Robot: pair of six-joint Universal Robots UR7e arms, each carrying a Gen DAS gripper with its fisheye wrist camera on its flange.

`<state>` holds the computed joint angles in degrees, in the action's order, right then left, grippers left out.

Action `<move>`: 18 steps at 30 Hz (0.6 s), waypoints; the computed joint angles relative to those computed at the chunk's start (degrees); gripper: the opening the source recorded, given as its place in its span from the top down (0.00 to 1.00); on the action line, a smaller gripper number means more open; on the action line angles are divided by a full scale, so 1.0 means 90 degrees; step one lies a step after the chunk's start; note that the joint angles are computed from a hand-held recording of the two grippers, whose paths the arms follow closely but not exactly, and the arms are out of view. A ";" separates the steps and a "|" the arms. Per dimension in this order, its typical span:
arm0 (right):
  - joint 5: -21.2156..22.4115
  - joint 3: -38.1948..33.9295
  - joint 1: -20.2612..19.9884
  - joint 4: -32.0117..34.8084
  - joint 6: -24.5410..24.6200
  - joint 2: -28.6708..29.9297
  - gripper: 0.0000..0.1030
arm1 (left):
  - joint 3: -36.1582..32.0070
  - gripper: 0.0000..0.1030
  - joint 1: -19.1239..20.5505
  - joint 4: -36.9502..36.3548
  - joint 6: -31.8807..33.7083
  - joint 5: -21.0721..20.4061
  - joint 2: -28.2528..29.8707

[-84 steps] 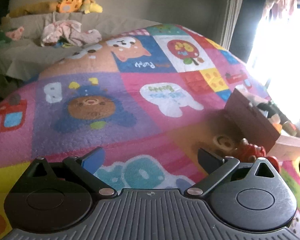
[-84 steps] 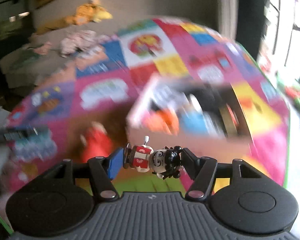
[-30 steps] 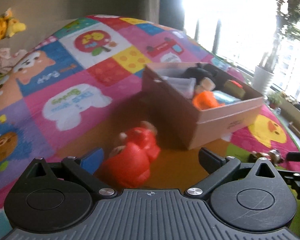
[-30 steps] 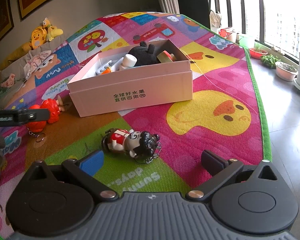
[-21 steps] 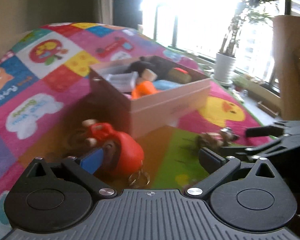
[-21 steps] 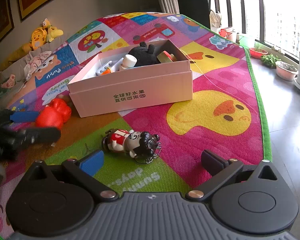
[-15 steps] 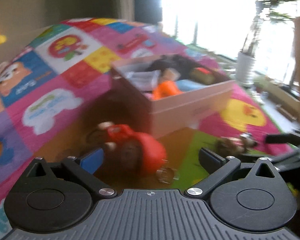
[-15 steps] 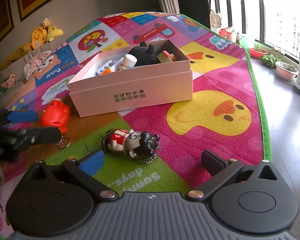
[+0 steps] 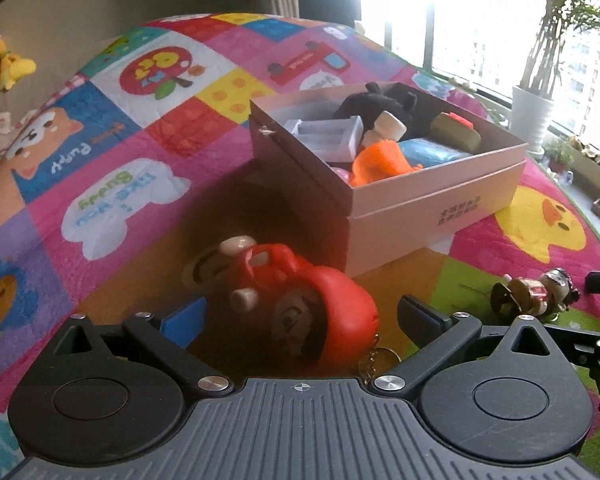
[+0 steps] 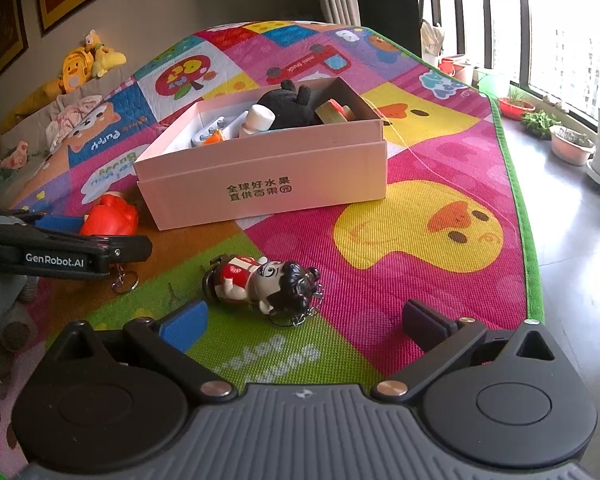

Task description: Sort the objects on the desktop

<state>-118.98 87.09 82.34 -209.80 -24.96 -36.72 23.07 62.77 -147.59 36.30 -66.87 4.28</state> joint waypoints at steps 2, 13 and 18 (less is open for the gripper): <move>-0.0010 -0.0009 0.0001 0.0007 -0.0007 0.0003 0.00 | -0.0008 0.00 0.0003 -0.0043 0.0024 0.0034 0.0007; -0.0011 -0.0008 0.0002 0.0005 -0.0006 0.0002 0.00 | 0.0488 0.00 0.0098 -0.0663 0.0500 0.0455 -0.0263; -0.0016 -0.0006 0.0003 0.0005 -0.0009 0.0001 0.00 | 0.0209 0.00 0.0184 -0.1222 0.0809 0.1061 -0.0147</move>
<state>-119.13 87.04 82.36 -209.75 -25.05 -36.71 24.95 64.43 -158.59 43.58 -57.33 2.95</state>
